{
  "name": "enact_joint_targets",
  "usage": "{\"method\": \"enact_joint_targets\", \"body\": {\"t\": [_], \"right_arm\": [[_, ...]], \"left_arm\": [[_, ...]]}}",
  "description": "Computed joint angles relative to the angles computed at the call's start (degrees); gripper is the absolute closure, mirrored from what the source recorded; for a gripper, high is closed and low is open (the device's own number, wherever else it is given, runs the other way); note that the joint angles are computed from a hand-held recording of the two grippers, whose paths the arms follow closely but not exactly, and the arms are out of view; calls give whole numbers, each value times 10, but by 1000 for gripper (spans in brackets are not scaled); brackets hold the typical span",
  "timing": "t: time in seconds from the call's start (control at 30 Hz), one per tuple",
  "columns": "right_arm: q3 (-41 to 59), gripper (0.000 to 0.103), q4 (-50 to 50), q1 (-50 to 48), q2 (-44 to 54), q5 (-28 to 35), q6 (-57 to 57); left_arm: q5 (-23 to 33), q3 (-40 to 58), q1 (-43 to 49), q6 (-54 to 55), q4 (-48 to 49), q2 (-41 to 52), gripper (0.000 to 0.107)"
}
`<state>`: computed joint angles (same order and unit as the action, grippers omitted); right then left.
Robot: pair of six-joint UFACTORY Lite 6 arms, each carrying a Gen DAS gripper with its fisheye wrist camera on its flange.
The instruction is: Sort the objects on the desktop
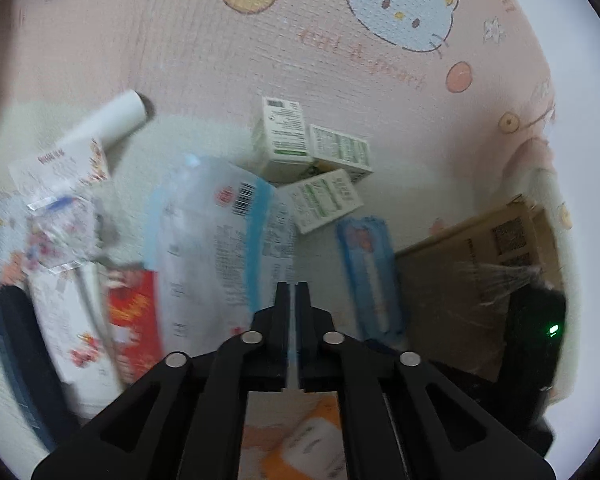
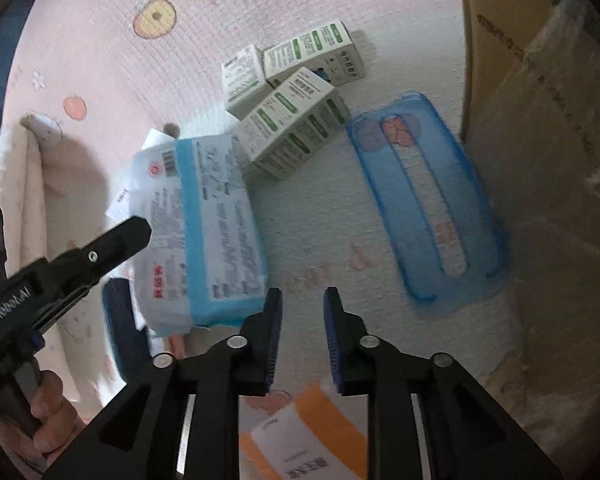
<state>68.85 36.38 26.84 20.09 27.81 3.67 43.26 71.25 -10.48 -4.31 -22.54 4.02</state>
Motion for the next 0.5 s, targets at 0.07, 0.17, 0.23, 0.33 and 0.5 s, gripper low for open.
{"method": "enact_joint_targets", "body": {"t": [0.07,0.17,0.23,0.33,0.5], "right_arm": [[11,62,32,0,9,1,-13],[27,43,107,16,20,-9,-45],[64,39,77,40,38,-17,-10],[159,37,-51,77,94,1,97],[266,37,-185,120,155,33,217]], "left_arm": [[10,-4,19,4,17,-9,59],[13,-33,80,51,-27,-32,51],[24,-44,117,85,-60,-33,51],[27,-74,177,141,-115,-43,51],[22,-105,229,215,-179,-37,101]]}}
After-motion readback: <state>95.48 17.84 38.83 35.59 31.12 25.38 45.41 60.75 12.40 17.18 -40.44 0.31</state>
